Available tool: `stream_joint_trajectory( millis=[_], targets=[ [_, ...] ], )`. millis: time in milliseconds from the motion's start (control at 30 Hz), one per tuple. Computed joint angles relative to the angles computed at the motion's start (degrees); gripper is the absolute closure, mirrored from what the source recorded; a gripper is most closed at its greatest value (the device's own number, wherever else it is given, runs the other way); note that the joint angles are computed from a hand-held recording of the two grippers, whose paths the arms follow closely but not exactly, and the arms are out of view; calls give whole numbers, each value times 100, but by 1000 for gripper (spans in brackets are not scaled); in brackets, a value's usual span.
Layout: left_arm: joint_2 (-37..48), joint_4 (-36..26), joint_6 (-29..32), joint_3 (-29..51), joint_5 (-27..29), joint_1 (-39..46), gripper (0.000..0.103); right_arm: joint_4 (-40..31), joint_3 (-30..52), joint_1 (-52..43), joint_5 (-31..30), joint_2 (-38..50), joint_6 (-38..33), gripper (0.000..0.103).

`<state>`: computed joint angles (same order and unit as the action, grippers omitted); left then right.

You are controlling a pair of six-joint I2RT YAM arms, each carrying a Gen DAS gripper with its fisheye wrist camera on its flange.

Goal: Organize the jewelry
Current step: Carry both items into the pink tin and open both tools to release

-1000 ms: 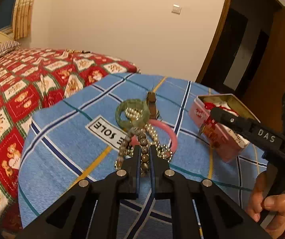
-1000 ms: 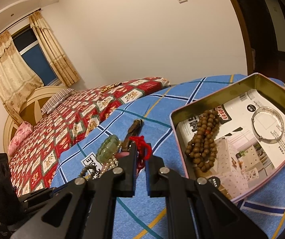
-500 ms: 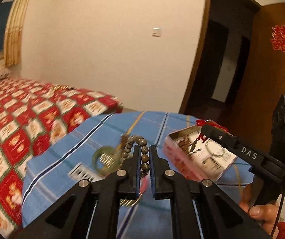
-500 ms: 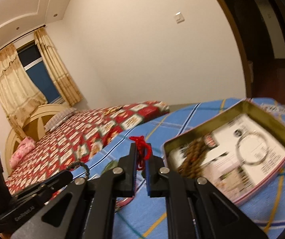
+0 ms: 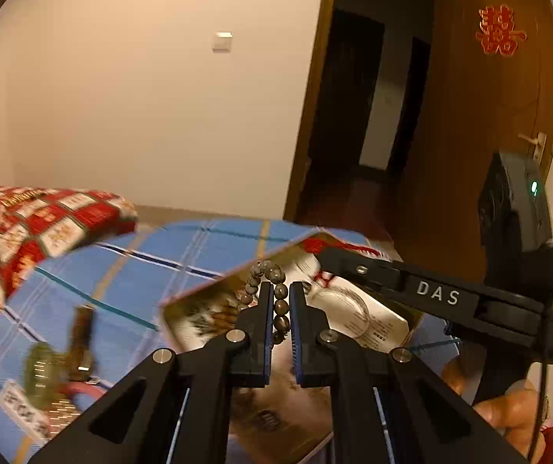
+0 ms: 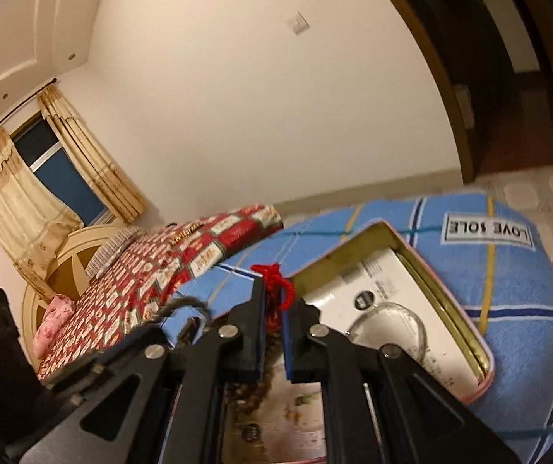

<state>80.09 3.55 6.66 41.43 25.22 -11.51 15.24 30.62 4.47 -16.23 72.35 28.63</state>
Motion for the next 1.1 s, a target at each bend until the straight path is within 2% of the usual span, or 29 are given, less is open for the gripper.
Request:
stream_joint_trajectory(
  millis=[67,200,233,267,300,333,367,400,467,667,833,900,967,1100],
  targets=[
    [272,116,-104,66,-312,-267,96,-105,75,-65,-73,124,-34,88],
    [608,253,-132,109,-685,-472,95,-272,157,-41,166,207,-65,84],
    [592,245,-113,97,-774,-536,94,-323,183,-56,238,228,-106,77],
    [589,207,-63,97,-774,-543,85,-401,218,-17,430,224,-132,66],
    [557,139,-30,92,-742,-529,66,-451,176,62,730,110,-136,63],
    [481,152,-69,26,-763,-524,55,-433,108,84,910,-6,-143,59],
    [350,244,-128,-110,-782,-488,37,-369,43,79,1055,-93,-133,56],
    [191,412,-186,-292,-768,-415,32,-340,-48,137,1303,-240,-66,53],
    [-108,484,-211,-514,-672,-216,32,-295,-85,63,1516,-262,-50,46],
    [-843,579,-228,-1095,-791,301,32,-279,-218,-24,1857,-400,124,45],
    [-859,664,-221,-1261,-1081,293,32,-380,-235,175,2433,-434,155,43],
    [-923,691,-219,-1314,-1232,250,32,-480,-206,431,2860,-430,135,42],
    [-900,748,-211,-1332,-1267,298,32,-586,-189,668,3191,-437,131,37],
    [-896,633,-238,-1293,-1295,400,32,-769,-172,1220,3777,-441,55,35]
  ],
)
